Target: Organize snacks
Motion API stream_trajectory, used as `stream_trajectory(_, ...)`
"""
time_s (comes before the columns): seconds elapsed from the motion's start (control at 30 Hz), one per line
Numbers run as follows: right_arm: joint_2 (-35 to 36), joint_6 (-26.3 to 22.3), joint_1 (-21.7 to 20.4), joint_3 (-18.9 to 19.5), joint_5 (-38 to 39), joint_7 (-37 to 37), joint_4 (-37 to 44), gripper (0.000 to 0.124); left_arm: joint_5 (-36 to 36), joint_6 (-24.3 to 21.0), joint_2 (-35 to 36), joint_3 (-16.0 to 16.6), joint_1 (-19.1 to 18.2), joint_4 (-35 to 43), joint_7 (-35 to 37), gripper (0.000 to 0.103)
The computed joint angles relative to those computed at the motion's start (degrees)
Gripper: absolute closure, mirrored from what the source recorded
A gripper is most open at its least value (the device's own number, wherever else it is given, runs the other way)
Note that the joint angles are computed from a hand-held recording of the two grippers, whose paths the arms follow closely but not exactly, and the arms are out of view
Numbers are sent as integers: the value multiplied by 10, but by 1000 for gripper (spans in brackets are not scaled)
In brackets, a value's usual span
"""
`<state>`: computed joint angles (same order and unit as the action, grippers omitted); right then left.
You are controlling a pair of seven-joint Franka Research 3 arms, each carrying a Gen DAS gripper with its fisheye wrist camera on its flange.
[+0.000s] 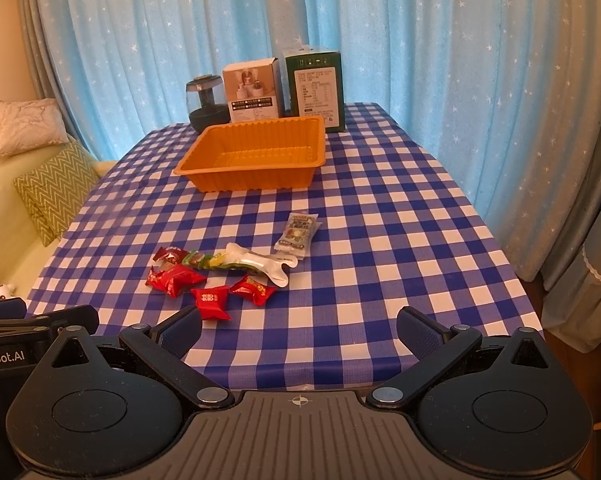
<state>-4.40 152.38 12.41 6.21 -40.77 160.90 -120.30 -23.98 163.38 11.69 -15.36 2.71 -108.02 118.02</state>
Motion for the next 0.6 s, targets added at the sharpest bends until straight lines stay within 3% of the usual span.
stream_trajectory(0.6, 1, -1, 1, -1, 1, -1, 2, 21, -1, 0, 1, -2, 0, 2, 1, 0)
